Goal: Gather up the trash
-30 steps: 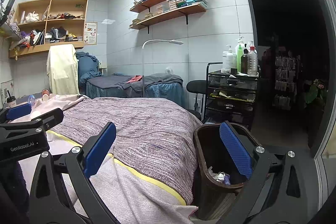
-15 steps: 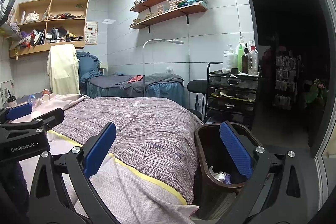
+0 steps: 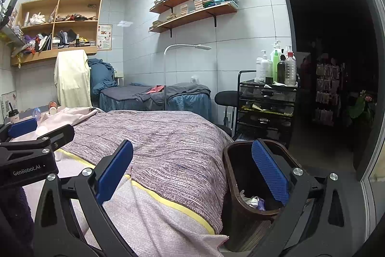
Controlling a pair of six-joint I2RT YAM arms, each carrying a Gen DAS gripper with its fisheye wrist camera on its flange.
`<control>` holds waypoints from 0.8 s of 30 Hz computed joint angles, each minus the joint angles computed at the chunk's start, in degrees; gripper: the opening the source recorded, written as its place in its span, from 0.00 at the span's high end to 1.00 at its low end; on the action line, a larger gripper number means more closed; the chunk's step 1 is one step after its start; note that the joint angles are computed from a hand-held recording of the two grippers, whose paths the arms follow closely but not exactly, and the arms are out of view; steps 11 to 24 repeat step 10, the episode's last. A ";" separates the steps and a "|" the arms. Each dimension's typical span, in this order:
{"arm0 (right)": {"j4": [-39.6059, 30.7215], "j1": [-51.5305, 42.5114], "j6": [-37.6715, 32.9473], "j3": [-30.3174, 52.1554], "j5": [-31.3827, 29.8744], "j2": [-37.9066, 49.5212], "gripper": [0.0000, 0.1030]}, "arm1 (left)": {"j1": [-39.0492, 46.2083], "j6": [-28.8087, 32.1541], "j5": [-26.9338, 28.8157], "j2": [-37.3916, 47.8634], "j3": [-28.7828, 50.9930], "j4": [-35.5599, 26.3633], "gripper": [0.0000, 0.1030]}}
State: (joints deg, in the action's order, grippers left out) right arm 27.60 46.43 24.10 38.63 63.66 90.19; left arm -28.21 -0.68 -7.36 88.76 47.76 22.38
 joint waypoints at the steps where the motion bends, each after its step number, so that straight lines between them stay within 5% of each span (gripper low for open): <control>1: 0.01 0.01 -0.06 -0.02 0.03 -0.03 0.05 | 0.07 -0.05 0.14 0.08 0.11 -0.12 0.06; 24: -0.15 0.01 0.29 -0.08 -0.09 0.14 0.05 | 0.32 -0.04 0.68 0.10 0.29 -0.78 0.06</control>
